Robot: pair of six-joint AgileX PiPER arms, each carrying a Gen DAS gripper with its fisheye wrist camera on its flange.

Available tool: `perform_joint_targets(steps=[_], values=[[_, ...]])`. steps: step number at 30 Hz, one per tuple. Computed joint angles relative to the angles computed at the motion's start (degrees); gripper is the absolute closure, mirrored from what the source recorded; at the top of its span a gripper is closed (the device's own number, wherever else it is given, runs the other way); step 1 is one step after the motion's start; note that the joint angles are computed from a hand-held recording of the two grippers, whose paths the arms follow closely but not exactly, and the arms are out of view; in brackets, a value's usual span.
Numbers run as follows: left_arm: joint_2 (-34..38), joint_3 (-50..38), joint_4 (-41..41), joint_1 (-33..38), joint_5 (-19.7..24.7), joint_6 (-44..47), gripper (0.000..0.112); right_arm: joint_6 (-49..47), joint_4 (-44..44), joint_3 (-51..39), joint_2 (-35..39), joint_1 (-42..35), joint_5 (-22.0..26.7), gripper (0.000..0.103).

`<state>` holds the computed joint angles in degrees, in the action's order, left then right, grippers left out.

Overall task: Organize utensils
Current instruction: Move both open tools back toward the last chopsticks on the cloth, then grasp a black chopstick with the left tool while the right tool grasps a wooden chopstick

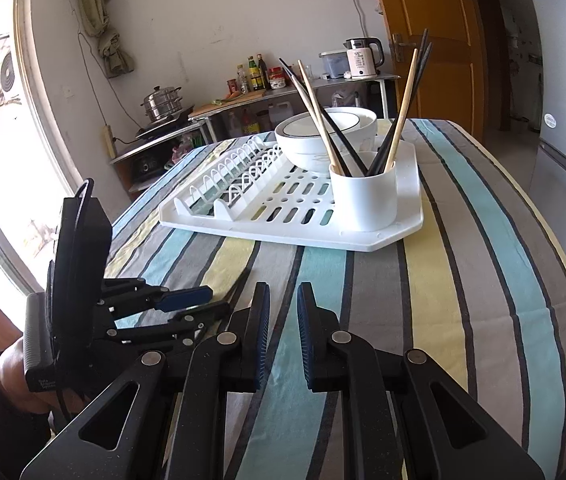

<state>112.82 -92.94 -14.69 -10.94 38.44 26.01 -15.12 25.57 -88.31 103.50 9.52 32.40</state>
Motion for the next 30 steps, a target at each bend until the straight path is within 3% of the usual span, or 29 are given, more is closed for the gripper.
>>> perform_joint_targets(steps=[4,15,20,30], values=[[-1.13,1.58,-2.93,2.94,0.36,2.74,0.102,1.98,-2.44,-2.71,2.69,2.15,1.99,0.089],[0.49,-0.99,-13.77,8.58,6.14,9.22,0.102,13.63,-14.20,-21.33,17.52,7.14,13.51,0.089],[1.61,-2.70,-13.10,8.31,6.34,8.22,0.102,15.39,-20.81,-26.20,19.95,9.19,16.38,0.095],[3.56,-5.90,-10.64,5.90,6.62,6.74,0.102,9.30,-18.00,-26.72,19.32,6.08,20.03,0.096]])
